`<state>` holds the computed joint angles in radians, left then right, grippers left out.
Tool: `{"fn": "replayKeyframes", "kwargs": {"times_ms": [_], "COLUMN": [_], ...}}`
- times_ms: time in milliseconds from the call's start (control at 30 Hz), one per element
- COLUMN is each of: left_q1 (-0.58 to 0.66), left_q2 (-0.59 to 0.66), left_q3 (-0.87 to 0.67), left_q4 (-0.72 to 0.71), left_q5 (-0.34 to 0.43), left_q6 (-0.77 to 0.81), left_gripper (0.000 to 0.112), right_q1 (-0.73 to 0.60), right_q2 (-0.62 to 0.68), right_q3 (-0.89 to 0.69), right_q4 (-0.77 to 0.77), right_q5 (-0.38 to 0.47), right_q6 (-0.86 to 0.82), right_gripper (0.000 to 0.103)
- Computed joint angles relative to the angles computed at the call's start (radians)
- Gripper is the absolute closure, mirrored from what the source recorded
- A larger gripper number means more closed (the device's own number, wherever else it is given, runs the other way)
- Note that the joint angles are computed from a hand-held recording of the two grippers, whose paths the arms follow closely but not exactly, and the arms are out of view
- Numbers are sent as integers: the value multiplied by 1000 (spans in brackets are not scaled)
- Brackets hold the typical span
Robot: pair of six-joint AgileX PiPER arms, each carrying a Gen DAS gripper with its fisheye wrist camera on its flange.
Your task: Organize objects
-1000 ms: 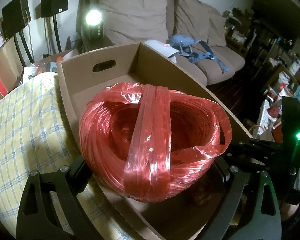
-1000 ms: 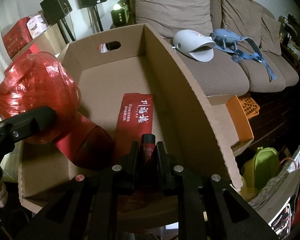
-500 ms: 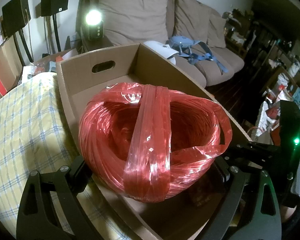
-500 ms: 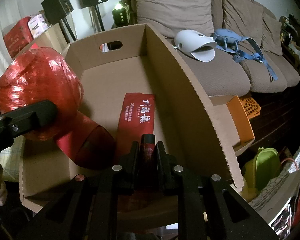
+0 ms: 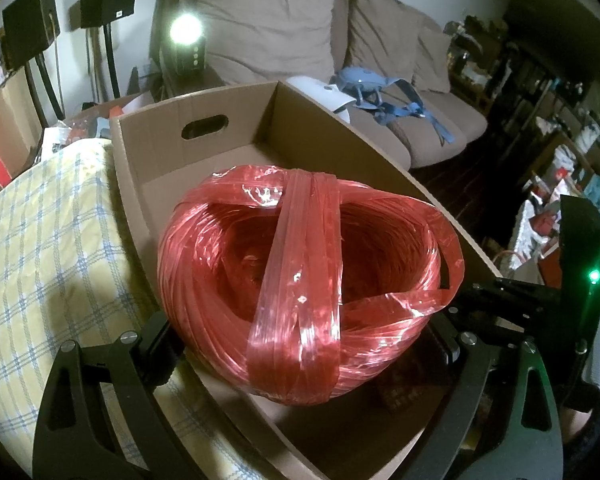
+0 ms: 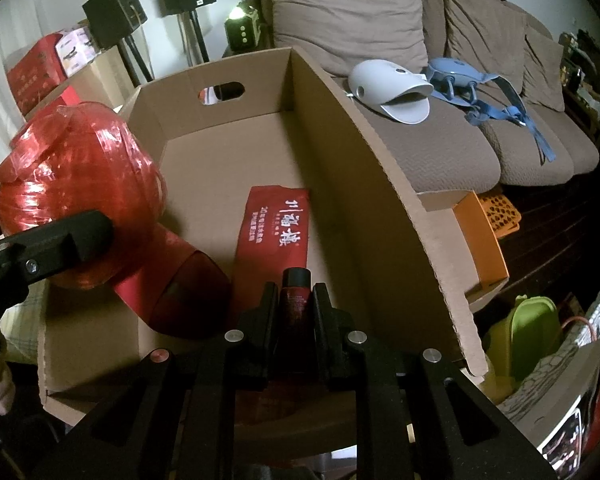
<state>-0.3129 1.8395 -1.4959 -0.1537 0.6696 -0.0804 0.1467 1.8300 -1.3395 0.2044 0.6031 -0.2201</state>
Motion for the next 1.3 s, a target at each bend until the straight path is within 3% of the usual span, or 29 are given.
{"fn": "replayKeyframes", "kwargs": {"times_ms": [1300], "left_q1": [4], "left_q2": [-44], "left_q3": [35], "left_q4": [18], "left_q5": [16], "left_q6": [-18], "left_gripper": [17], "right_q1": [-4], "right_q2": [1], "right_q3": [-1], "right_q4": [24], "right_q5": [10], "right_q6": [-33], "right_gripper": [87]}}
